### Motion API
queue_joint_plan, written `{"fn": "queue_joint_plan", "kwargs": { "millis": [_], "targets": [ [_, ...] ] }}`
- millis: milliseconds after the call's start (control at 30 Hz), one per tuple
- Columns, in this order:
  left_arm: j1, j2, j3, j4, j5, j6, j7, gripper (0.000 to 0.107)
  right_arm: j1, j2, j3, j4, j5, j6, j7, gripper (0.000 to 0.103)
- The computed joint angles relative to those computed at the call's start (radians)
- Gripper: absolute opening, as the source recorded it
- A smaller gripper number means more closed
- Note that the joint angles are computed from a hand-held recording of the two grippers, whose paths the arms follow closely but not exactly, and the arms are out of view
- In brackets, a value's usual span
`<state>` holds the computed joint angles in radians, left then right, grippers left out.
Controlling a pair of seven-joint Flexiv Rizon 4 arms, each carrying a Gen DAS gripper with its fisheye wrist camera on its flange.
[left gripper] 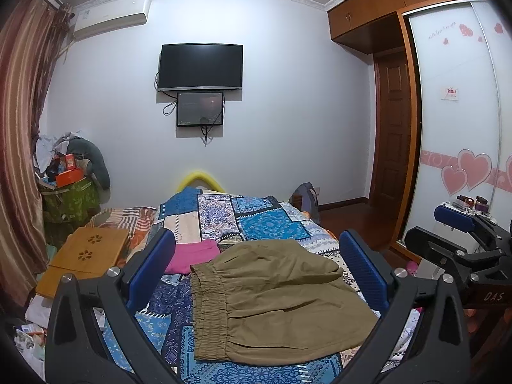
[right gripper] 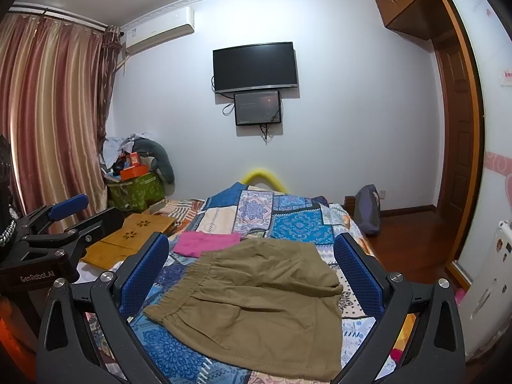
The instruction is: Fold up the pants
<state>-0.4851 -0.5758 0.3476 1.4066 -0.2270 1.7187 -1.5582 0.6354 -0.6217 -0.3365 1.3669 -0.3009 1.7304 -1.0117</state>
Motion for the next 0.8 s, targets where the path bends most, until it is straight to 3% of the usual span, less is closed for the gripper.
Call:
{"fn": "queue_joint_plan", "kwargs": {
  "millis": [800],
  "targets": [
    [-0.003, 0.004, 0.007, -0.005, 0.017, -0.018, -0.014, 0.103, 0.004, 0.003, -0.006, 0.006, 0.005, 0.001, 0.004, 0.103]
  ]
}}
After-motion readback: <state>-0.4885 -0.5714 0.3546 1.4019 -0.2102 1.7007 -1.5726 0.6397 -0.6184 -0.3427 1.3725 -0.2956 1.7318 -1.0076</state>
